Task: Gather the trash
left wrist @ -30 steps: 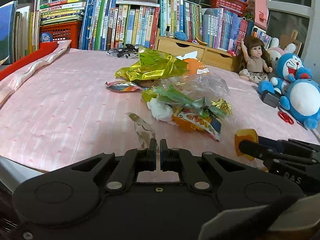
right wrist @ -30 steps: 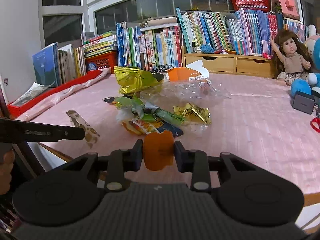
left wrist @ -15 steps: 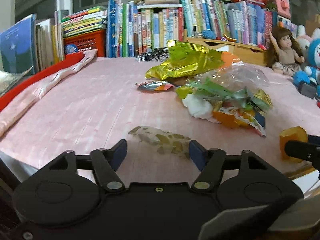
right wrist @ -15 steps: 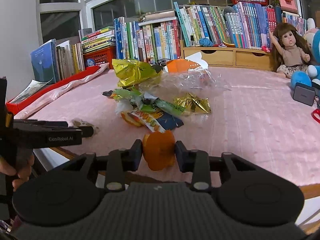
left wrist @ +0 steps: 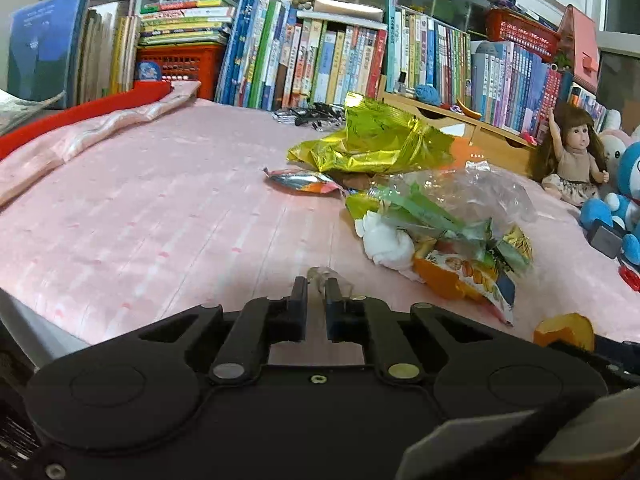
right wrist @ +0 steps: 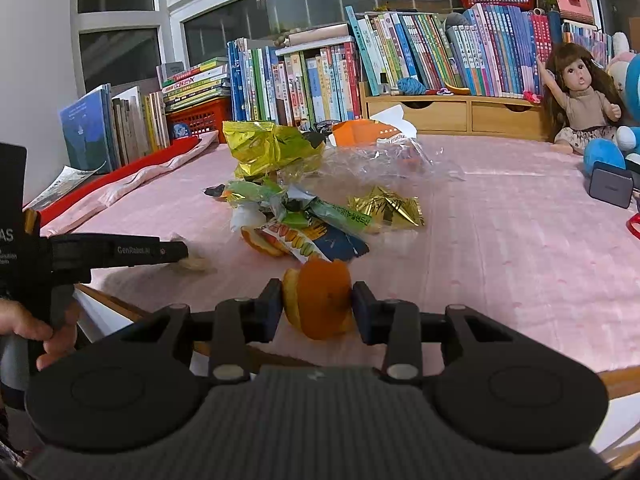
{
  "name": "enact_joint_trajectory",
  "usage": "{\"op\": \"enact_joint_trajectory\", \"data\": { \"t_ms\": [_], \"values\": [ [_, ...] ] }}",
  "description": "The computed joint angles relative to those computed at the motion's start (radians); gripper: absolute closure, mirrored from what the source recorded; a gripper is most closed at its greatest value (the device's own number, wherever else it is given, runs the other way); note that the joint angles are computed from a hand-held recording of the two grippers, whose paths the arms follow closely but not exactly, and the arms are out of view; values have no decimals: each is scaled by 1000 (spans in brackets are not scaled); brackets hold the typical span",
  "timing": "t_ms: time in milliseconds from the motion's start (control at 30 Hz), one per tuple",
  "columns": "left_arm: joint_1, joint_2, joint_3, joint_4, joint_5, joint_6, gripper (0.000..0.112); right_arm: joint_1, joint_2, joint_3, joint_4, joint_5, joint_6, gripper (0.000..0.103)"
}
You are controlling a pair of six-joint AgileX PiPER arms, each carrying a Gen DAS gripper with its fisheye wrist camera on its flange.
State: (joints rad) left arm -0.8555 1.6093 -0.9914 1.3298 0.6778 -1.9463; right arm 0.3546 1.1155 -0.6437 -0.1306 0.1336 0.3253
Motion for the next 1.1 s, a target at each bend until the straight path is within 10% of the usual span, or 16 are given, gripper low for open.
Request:
{"op": "enact_joint_trajectory", "data": {
  "t_ms": [700,1100],
  "values": [
    [-183,-227,131,-19,120,8,107,9,-138,75,400,77,-348,62],
    [-354,-296,183,-382,166,314,106,58,-215,161,382,252,-279,62]
  ]
}}
